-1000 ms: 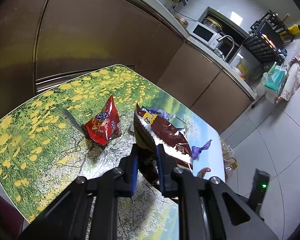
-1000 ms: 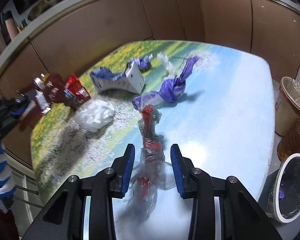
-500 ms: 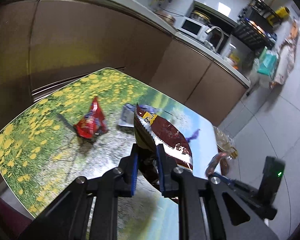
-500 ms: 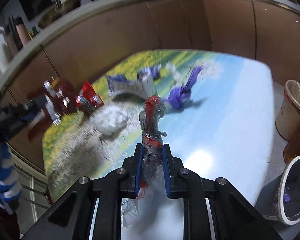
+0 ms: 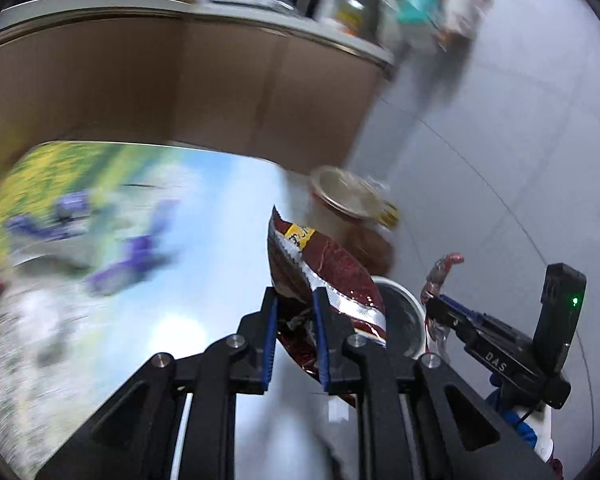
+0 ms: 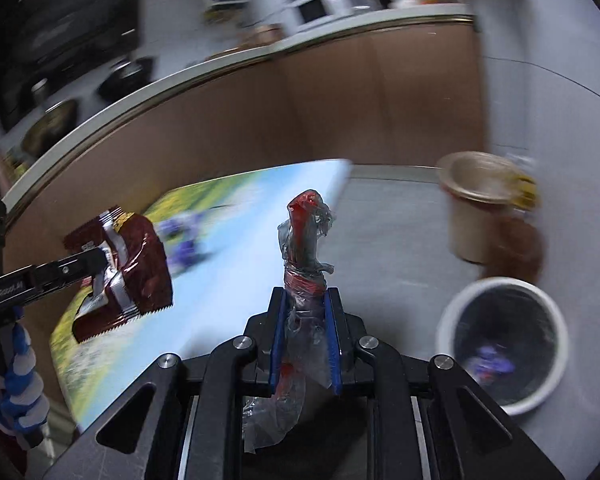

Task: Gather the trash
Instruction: 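Carry both items to the floor bin and open both tools to drop them, then move both tools back above the table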

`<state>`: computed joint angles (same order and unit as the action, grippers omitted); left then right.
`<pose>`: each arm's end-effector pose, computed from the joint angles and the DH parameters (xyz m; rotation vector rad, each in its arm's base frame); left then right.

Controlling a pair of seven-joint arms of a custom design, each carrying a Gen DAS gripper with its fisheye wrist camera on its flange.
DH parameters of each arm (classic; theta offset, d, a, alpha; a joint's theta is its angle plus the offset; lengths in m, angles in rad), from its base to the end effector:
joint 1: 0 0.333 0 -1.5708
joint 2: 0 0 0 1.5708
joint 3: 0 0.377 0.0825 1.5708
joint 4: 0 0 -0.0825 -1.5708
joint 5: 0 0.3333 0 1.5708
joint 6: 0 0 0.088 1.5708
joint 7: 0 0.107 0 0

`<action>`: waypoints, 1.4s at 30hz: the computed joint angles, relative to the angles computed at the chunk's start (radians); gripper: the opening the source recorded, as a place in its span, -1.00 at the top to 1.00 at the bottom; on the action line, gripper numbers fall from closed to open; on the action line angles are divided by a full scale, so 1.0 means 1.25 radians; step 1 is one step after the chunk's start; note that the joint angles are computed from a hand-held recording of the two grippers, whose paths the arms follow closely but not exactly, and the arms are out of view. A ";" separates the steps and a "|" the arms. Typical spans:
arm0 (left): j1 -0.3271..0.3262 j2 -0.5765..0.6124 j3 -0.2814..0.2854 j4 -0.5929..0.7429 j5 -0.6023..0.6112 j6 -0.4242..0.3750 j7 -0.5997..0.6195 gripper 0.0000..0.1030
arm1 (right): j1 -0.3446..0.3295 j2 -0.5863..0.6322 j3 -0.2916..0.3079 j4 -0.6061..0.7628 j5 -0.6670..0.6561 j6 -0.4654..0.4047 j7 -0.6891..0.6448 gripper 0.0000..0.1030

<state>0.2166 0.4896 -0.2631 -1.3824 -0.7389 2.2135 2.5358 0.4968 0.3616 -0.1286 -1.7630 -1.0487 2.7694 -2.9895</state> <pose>0.7110 -0.0069 0.5550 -1.3073 2.4884 -1.2556 0.5975 0.2845 0.5003 -1.2430 1.9837 -0.6698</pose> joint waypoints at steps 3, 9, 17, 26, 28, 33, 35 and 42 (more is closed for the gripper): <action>-0.062 0.016 -0.014 -0.001 0.046 0.005 -0.008 0.70 | -0.009 -0.054 -0.018 -0.095 -0.037 -0.039 0.082 0.64; -0.185 0.089 -0.032 0.037 0.148 0.040 -0.063 0.69 | -0.089 -0.087 0.002 -0.207 -0.054 -0.058 0.182 0.63; -0.292 0.235 -0.046 0.180 0.276 0.018 -0.172 0.60 | -0.162 -0.040 0.000 -0.227 -0.020 -0.037 0.179 0.45; -0.308 0.347 -0.053 0.351 0.321 -0.104 -0.270 0.19 | -0.159 -0.029 -0.011 -0.229 0.015 -0.085 0.146 0.09; -0.292 0.322 -0.059 0.314 0.311 -0.083 -0.255 0.19 | -0.155 -0.030 -0.007 -0.226 0.018 -0.091 0.139 0.09; -0.232 0.224 -0.079 0.171 0.255 0.024 -0.192 0.17 | -0.130 -0.039 0.007 -0.202 0.009 -0.127 0.125 0.03; -0.210 0.186 -0.078 0.120 0.236 0.070 -0.167 0.06 | -0.117 -0.041 0.017 -0.183 0.004 -0.146 0.114 -0.02; -0.093 0.054 -0.081 -0.059 0.131 0.208 -0.026 -0.01 | -0.048 -0.039 0.062 -0.080 -0.016 -0.234 0.044 -0.10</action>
